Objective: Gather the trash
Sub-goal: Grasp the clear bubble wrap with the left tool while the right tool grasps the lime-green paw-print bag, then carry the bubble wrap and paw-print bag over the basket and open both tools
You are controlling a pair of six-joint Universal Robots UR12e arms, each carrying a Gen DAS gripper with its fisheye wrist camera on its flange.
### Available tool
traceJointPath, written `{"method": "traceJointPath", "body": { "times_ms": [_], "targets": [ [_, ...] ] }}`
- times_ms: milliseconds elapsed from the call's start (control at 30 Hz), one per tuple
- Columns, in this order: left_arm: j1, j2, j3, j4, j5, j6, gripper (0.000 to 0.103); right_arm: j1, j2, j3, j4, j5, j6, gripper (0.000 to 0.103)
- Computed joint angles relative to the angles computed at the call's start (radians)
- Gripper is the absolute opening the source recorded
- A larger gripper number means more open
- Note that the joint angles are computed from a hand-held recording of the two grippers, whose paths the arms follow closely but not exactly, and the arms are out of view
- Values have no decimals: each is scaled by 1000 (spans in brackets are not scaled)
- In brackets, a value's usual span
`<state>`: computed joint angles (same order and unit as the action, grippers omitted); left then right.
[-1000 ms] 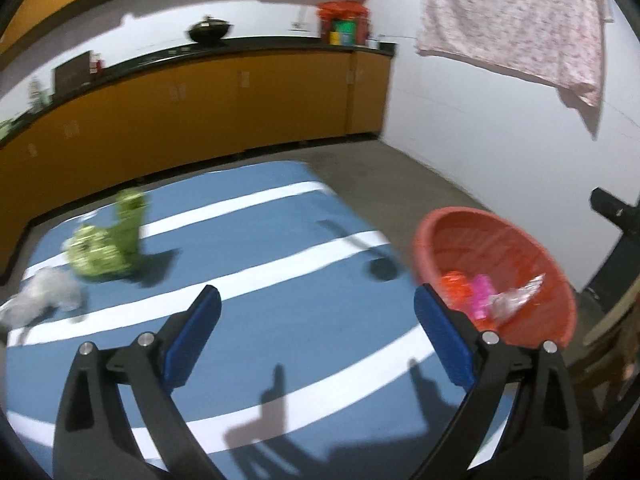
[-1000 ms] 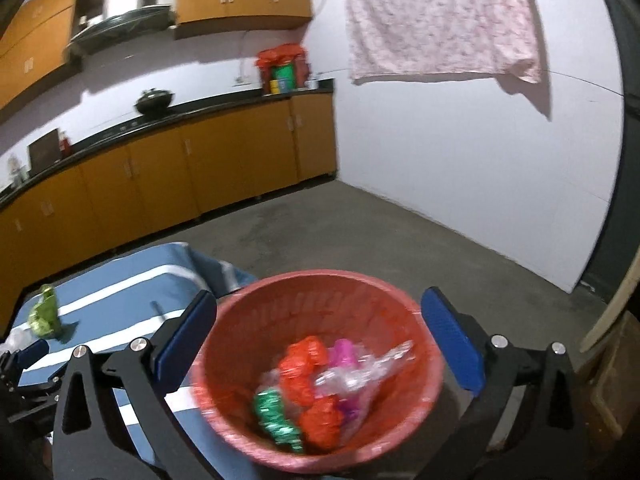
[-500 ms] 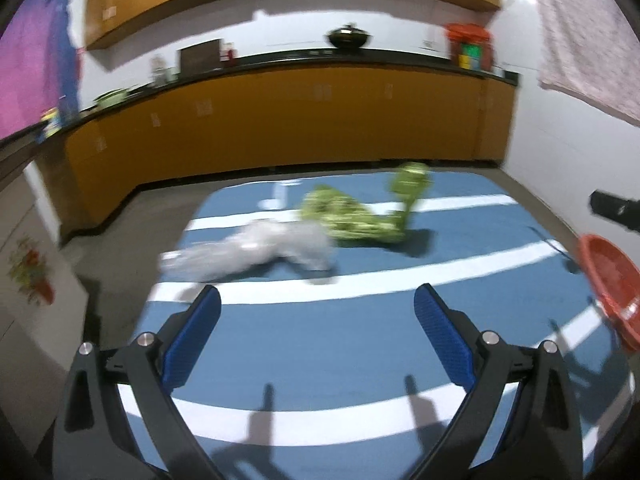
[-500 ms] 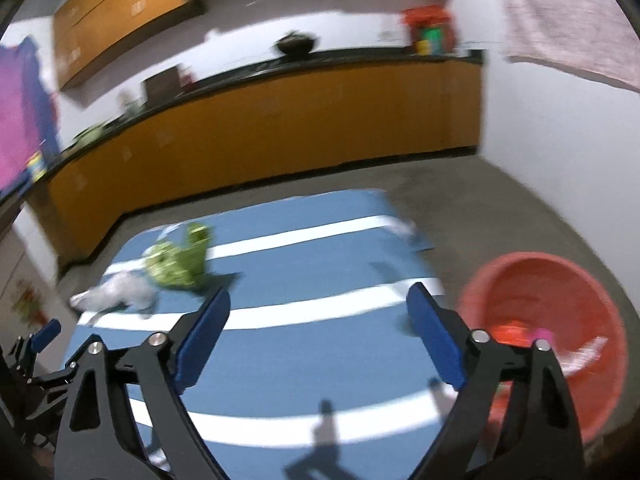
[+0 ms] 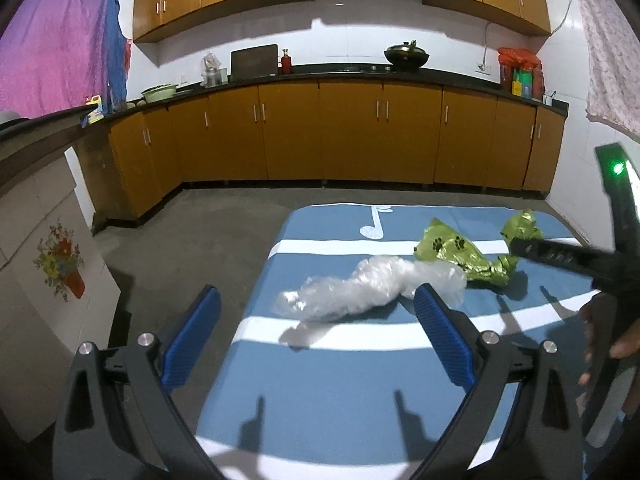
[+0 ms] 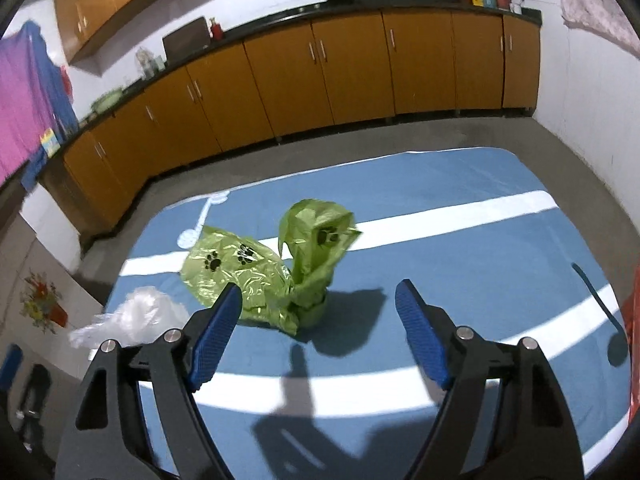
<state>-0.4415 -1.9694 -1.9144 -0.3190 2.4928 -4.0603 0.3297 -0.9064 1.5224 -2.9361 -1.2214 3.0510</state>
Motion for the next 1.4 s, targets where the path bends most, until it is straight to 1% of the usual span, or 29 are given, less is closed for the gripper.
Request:
{"method": "traceJointPath", "body": {
  "times_ms": [33, 67, 100, 133, 200, 233, 267, 300, 333, 367, 500, 600, 667, 733, 767, 833, 900, 967, 1000, 1033, 1067, 1100, 1133, 1167, 1200, 1267, 1400],
  "targets": [
    [6, -3, 2, 13, -10, 8, 95, 3, 3, 0, -1, -13, -6, 74],
    [13, -4, 1, 30, -25, 17, 95, 7, 11, -13, 17, -25, -8, 67],
    [25, -4, -3, 59, -50, 32, 95, 4, 14, -16, 29, -21, -8, 58],
    [34, -4, -7, 79, -71, 43, 95, 2, 18, -24, 47, -14, -6, 51],
    [54, -7, -6, 89, -111, 63, 95, 0, 23, -38, 83, -10, -11, 20],
    [63, -8, -5, 85, -127, 73, 95, -1, 23, -37, 78, -9, -15, 15],
    [74, -9, -1, 72, -150, 89, 93, -2, 20, -30, 62, -14, -19, 7],
    [83, -10, 2, 58, -167, 99, 90, -2, 16, -20, 42, -36, -33, 6],
    [90, -9, 6, 38, -179, 100, 81, -4, 11, -10, 20, -54, -44, 6],
    [101, -9, 9, 24, -207, 110, 76, -8, 6, -2, 7, -69, -49, 5],
    [127, -17, 12, 20, -267, 133, 75, -33, -6, 18, 0, -69, -42, 5],
    [142, -27, 9, 43, -313, 156, 75, -49, -13, 32, 5, -69, -44, 5],
    [149, -32, 4, 73, -336, 178, 75, -54, -16, 37, 12, -66, -43, 5],
    [160, -35, -2, 94, -383, 201, 74, -61, -20, 43, 20, -58, -41, 5],
    [163, -36, -6, 103, -400, 204, 68, -61, -20, 43, 21, -58, -40, 5],
    [169, -35, -17, 146, -455, 222, 60, -63, -23, 47, 24, -56, -40, 5],
    [167, -36, -21, 168, -477, 239, 56, -67, -28, 54, 26, -50, -36, 5],
    [165, -41, -23, 197, -516, 266, 51, -72, -34, 63, 30, -42, -30, 5],
    [164, -45, -21, 195, -524, 273, 49, -73, -35, 65, 31, -40, -29, 5],
    [162, -49, -17, 191, -538, 282, 43, -75, -39, 71, 29, -38, -29, 5],
    [161, -52, -16, 190, -552, 285, 35, -77, -42, 77, 27, -38, -32, 5],
    [162, -57, -10, 182, -572, 287, 31, -80, -47, 85, 23, -38, -34, 5],
    [162, -61, -5, 174, -588, 288, 24, -83, -50, 90, 22, -38, -35, 5],
    [161, -64, -3, 176, -589, 290, 20, -86, -53, 96, 20, -37, -35, 5],
    [162, -67, -1, 195, -592, 291, 18, -90, -57, 100, 18, -39, -34, 5],
    [162, -72, 5, 199, -600, 293, 13, -98, -63, 110, 16, -39, -26, 5],
    [150, -83, 22, 192, -596, 295, 11, -116, -79, 131, 10, -34, -13, 5]
  ]
}}
